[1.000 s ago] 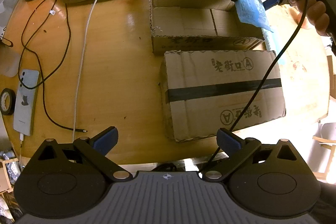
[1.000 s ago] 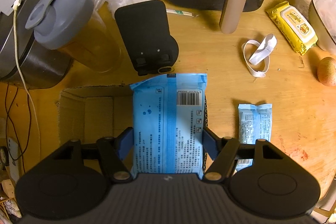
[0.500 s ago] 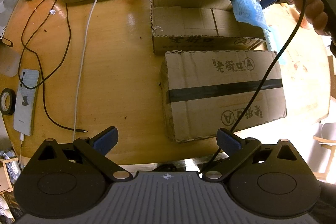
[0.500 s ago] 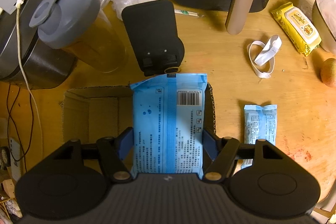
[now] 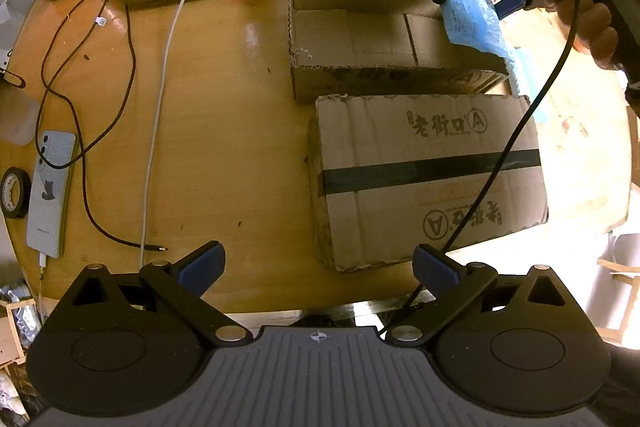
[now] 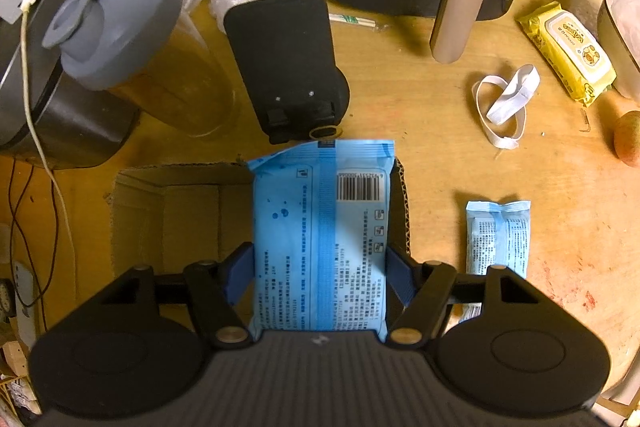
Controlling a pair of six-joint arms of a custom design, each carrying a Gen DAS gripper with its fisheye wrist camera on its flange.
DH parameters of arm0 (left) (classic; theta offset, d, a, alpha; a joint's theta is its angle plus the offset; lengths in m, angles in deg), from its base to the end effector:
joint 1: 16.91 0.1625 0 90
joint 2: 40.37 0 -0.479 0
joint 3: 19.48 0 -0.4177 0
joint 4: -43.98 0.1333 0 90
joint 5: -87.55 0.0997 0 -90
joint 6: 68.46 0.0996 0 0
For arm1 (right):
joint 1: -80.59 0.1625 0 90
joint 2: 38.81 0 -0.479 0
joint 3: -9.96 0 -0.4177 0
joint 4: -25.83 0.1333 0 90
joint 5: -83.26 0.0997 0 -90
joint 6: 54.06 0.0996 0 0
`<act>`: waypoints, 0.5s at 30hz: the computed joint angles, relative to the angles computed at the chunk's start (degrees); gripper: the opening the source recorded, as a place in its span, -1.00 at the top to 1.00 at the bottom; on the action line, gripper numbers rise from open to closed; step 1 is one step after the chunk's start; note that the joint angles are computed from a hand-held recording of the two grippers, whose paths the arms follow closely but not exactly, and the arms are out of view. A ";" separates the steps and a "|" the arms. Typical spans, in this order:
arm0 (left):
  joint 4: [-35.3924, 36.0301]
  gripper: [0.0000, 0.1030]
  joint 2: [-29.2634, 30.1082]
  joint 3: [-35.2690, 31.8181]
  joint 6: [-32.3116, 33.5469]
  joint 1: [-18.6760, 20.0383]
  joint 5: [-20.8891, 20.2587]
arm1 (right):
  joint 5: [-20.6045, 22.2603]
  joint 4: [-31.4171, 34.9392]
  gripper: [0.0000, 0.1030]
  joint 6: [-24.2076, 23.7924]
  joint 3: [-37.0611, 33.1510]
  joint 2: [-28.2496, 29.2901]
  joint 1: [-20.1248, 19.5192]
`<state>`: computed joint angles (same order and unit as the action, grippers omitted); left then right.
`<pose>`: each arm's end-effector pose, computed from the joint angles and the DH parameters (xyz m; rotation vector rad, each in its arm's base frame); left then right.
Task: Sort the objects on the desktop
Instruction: 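Lower the held blue packet into the open cardboard box with the right gripper, then open the right gripper to release the blue packet inside the box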
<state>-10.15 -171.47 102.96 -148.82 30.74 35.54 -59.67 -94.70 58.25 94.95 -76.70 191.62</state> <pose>0.0422 -0.2426 0.4710 -0.5886 2.3189 -0.4436 0.3161 -0.6721 0.0647 -1.5674 -1.7721 0.9425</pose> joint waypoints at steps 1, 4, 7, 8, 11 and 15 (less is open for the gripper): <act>0.00 -1.00 0.02 0.01 0.01 0.04 -0.07 | 0.07 -0.58 -0.33 -0.25 0.26 0.04 -0.15; 0.16 -1.00 0.04 0.04 -0.13 0.02 -0.25 | 0.33 -2.31 -0.33 -1.22 0.99 0.20 -0.63; 0.32 -1.00 0.09 0.07 -0.31 0.03 -0.44 | 0.51 -3.20 -0.33 -2.17 1.32 0.45 -1.02; 0.36 -1.00 0.09 0.07 -0.35 0.04 -0.49 | 0.62 -4.02 -0.33 -2.59 1.58 0.49 -1.15; 0.28 -1.00 0.17 0.10 -0.23 0.24 -0.59 | 0.72 -6.29 -0.33 -3.87 2.24 0.62 -1.47; 0.13 -1.00 0.35 0.11 0.03 0.37 -0.71 | 0.68 -7.79 -0.33 -5.20 2.54 0.79 -1.82</act>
